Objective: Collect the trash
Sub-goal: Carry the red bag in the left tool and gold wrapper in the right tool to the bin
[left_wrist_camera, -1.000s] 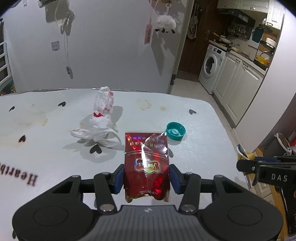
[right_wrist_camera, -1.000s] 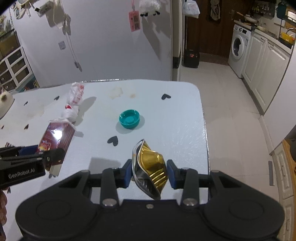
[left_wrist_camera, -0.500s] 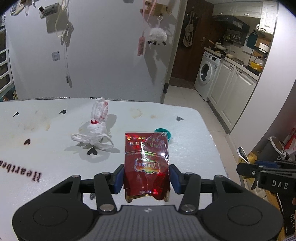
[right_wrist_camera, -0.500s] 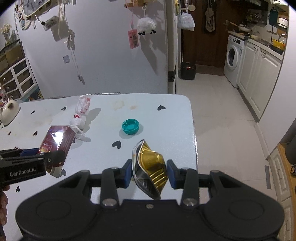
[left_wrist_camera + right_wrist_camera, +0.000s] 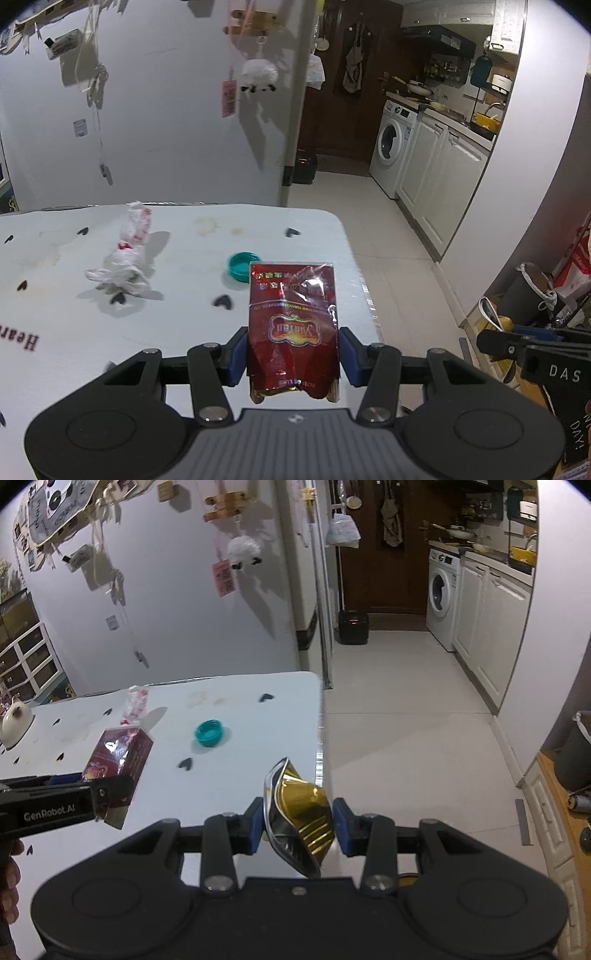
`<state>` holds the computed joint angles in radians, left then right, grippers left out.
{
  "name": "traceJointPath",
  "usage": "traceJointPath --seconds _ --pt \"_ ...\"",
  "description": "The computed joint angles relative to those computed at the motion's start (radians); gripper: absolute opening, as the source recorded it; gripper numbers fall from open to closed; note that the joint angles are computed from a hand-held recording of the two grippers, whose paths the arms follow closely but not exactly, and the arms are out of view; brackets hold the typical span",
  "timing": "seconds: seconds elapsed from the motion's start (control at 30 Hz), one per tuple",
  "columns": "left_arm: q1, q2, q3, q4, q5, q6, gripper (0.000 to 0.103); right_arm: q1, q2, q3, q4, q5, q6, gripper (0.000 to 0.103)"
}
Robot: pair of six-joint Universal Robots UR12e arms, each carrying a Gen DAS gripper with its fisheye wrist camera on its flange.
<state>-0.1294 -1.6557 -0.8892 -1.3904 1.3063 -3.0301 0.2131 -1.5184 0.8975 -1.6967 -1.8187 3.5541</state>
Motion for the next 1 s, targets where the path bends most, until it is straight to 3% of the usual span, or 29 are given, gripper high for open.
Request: traceJointPath --seconds 0.37,0.53,0.8,1.0 --pt "-0.194 -0.021 0.009 0.001 0.156 -0.155 0.051 -0.203 -0.152 0.151 -0.009 0.161 -0.163 0.040" --pt "-0.264 -0.052 0.026 -0.037 0.171 -0.186 0.051 -0.311 -0.213 0.219 0.014 0.229 -0.218 0.040" --pt "-0.340 -0.111 0.036 -0.152 0.142 -0.231 0.051 -0.467 -0.292 0.334 0.066 0.314 -0.275 0.040" --pt "-0.383 -0.138 -0.028 -0.208 0.140 -0.225 0.051 -0.557 -0.340 0.441 0.110 0.345 -0.288 0.040"
